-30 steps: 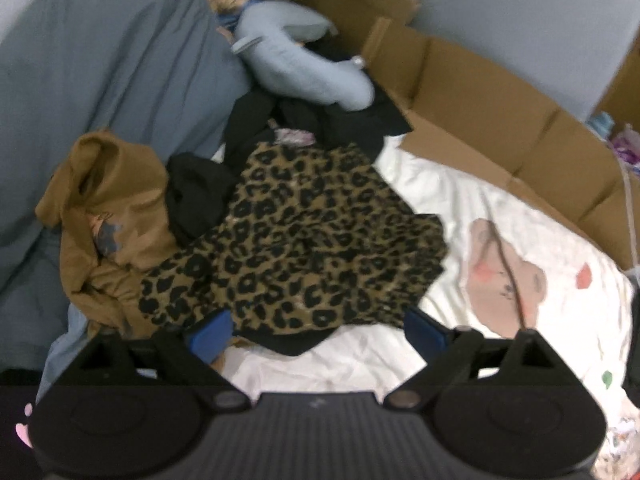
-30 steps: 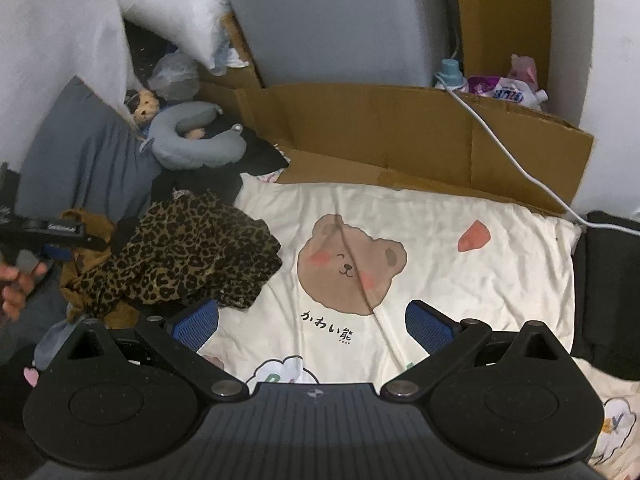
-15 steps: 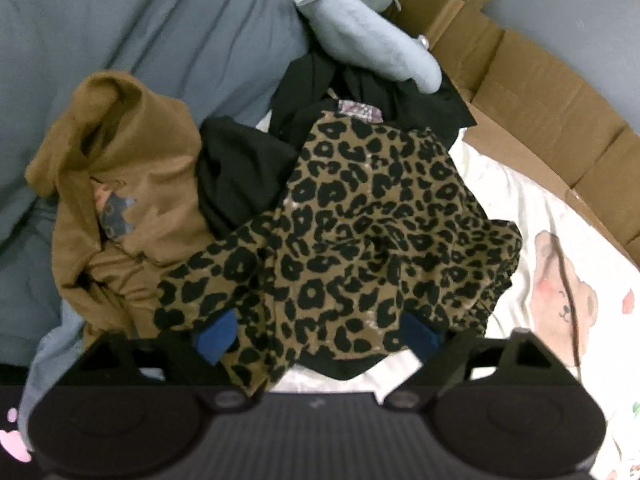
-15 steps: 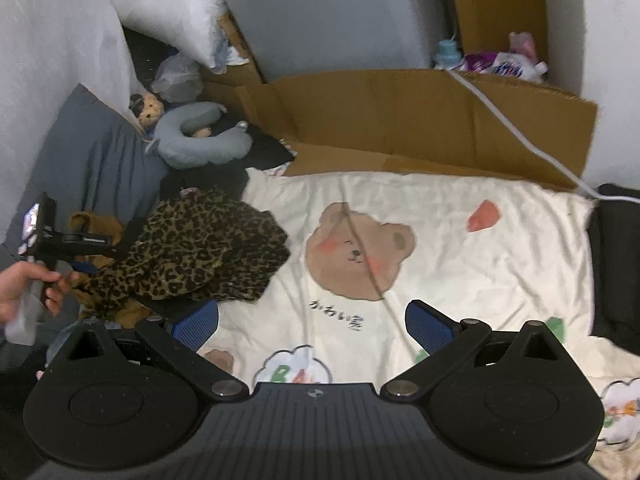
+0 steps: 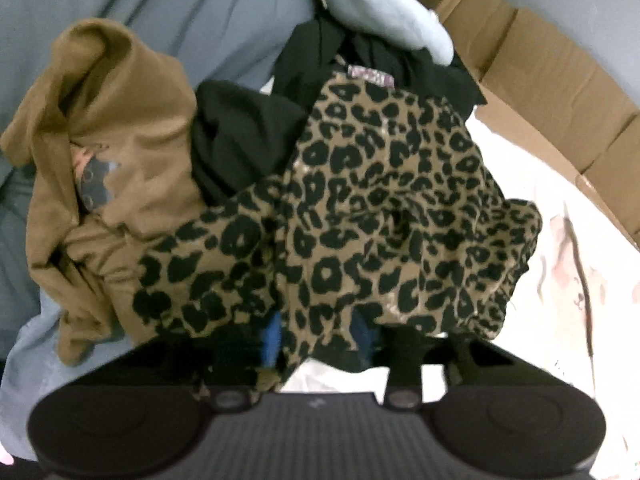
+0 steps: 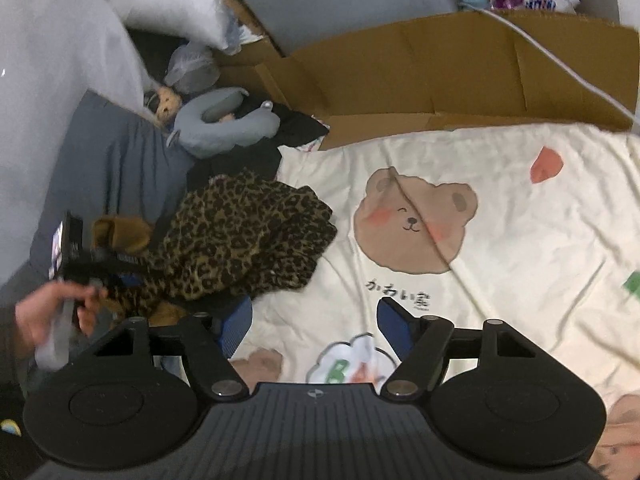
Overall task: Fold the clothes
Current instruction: 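Move the left tool to the leopard-print garment and close on it, then lift the leopard garment with the left tool while the right tool grasps it too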
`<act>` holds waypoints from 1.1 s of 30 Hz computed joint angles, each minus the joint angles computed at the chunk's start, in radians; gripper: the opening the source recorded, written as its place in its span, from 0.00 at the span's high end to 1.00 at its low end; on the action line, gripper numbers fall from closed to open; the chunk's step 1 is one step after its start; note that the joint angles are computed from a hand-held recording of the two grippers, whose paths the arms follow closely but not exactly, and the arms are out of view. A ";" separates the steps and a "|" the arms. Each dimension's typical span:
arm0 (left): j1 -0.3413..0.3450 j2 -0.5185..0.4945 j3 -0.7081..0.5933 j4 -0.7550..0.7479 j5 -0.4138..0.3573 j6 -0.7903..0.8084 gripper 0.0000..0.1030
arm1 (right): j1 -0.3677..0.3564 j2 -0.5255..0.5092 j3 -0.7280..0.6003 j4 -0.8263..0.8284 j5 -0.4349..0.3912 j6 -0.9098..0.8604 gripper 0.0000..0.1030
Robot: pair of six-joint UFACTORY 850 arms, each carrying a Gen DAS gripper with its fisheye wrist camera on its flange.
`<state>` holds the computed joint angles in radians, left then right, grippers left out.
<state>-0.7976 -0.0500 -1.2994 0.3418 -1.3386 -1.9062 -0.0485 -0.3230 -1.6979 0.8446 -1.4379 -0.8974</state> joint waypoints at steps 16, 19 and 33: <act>-0.081 -0.106 -0.205 0.086 -0.057 0.071 0.99 | 0.026 0.075 0.164 0.112 -0.002 0.130 0.29; -0.099 -0.153 -0.281 0.088 -0.060 0.102 0.99 | 0.020 0.089 0.176 0.110 -0.015 0.125 0.29; -0.187 -0.347 -0.599 0.163 -0.086 0.159 0.99 | -0.029 0.104 0.212 0.111 -0.085 0.166 0.29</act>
